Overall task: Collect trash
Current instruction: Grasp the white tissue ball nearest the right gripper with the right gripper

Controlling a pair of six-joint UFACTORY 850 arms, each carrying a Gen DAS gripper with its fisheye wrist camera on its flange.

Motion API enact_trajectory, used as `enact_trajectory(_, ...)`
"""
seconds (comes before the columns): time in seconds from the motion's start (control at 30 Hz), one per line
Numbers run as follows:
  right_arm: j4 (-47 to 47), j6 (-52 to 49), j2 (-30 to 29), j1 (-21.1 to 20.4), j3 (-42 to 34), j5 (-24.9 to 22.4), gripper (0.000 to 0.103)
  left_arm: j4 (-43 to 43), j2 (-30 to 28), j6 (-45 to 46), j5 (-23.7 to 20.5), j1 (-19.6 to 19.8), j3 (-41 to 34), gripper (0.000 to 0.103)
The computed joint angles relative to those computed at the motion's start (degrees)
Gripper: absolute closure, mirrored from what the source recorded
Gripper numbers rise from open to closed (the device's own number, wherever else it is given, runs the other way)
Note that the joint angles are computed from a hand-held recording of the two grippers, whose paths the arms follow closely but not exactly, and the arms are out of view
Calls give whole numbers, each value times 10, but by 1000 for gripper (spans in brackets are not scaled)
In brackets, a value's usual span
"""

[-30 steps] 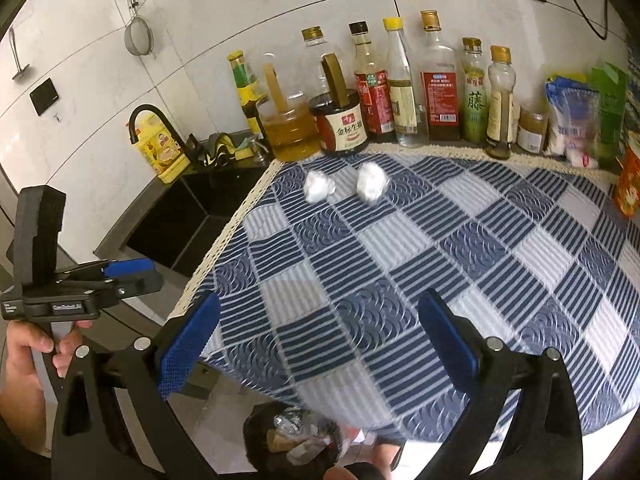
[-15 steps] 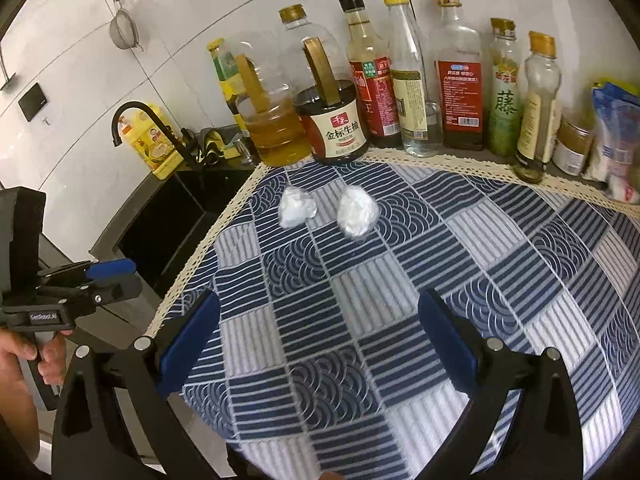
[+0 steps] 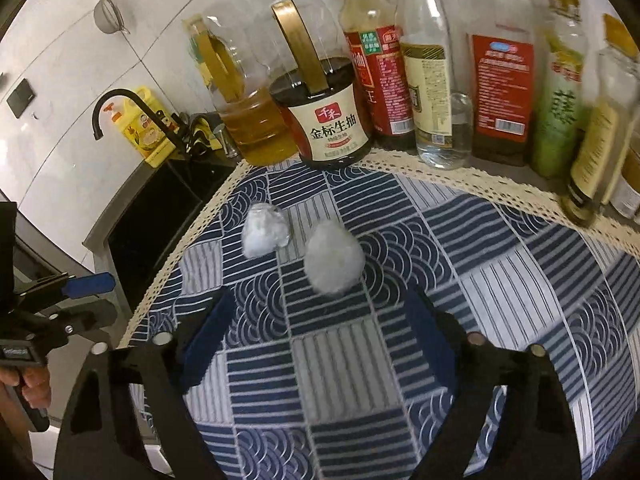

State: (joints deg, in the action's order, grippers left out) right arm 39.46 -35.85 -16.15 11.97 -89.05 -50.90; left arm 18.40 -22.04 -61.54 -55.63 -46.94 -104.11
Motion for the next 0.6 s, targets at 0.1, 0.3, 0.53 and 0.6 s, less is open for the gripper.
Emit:
enact_trajectory(0.1,-7,-4,-26,3,-23,-9,23,-5,-14,-3,-6,2,-14,37)
enact_trajectory(0.3,-12,-11,-69,11,-57,-23,33,-15,-34,-6,-17,9,-31,37)
enact_trajectory(0.53,-26,-8,-95,19,-78,-31,52,-22,-56,1,-30,17,-55,37)
enact_trajectory(0.6,-31,-6,-99,20,-81,-35,55,-24,-59,2,-30,19,-58,37)
